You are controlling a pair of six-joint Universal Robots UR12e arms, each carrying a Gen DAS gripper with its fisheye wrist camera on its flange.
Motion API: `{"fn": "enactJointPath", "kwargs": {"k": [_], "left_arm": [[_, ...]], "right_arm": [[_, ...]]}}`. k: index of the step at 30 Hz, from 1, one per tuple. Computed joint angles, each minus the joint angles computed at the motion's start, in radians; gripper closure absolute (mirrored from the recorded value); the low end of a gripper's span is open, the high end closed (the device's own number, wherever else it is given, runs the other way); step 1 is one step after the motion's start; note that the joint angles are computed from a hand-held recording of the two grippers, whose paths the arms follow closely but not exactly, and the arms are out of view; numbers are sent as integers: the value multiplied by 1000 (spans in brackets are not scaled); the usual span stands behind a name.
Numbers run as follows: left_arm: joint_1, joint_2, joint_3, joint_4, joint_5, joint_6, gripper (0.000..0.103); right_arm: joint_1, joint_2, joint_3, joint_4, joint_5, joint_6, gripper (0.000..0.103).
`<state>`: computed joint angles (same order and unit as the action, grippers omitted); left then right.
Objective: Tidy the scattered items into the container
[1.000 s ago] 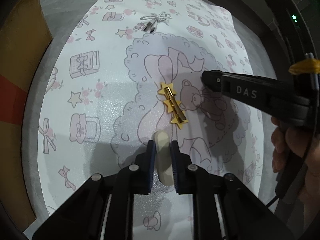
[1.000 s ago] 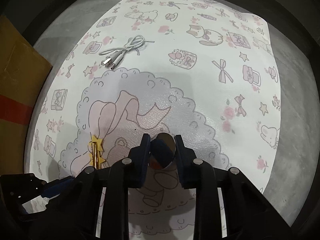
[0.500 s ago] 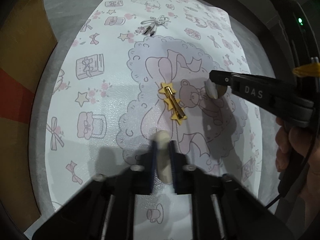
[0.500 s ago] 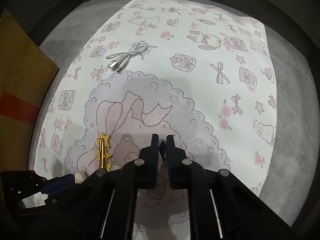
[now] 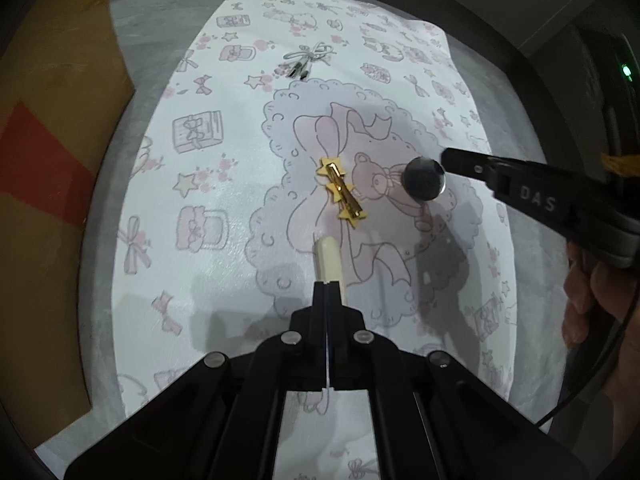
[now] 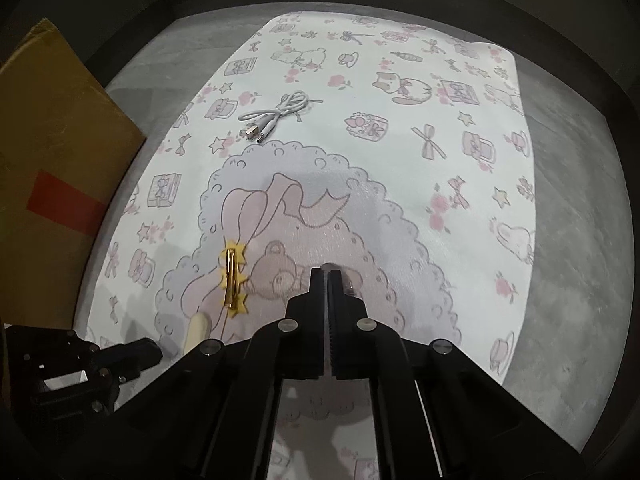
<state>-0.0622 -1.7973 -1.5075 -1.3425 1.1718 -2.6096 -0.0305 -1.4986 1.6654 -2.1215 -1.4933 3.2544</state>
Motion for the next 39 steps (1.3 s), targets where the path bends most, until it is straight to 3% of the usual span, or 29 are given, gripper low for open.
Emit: {"fn": "enactJointPath", "kwargs": {"k": [9, 10, 11, 12, 13, 14, 15, 19, 24, 30, 31, 32, 34, 39], "left_arm": [[9, 21, -30, 4, 15, 14, 101], [7, 21, -32, 11, 20, 15, 96], [4, 19, -34, 22, 25, 13, 78], [0, 18, -35, 32, 28, 11, 67], [-2, 15, -34, 37, 24, 9, 45], [-3, 11, -32, 37, 11, 6, 37], [-5, 8, -30, 41, 6, 4, 37], [-33, -5, -25, 95, 63, 3, 37], [-58, -36, 0, 63, 130, -1, 37], [-72, -18, -48, 157, 172, 30, 39], [-70, -16, -50, 167, 173, 21, 47], [-67, -16, -52, 174, 169, 16, 63], [-58, -24, -37, 145, 143, 16, 87], [-45, -40, -8, 82, 110, 6, 87]], "right_arm": [[9, -42, 37, -8, 5, 55, 100], [7, -44, 41, -8, 10, 62, 99], [1, -44, 44, -5, 21, 77, 98], [-6, -42, 47, -1, 34, 95, 83], [-13, -41, 50, 3, 48, 114, 62], [-17, -40, 54, 0, 53, 128, 53], [-19, -37, 53, 0, 52, 134, 50], [-27, -16, 42, 1, 53, 152, 50], [-41, 15, 27, -12, 109, 201, 50], [-28, 50, 3, -14, 107, 198, 52], [-24, 54, -1, -14, 97, 193, 58], [-20, 59, -4, -14, 87, 188, 61], [-13, 63, -8, -17, 76, 170, 81], [6, 60, -13, -23, 34, 123, 90]]}}
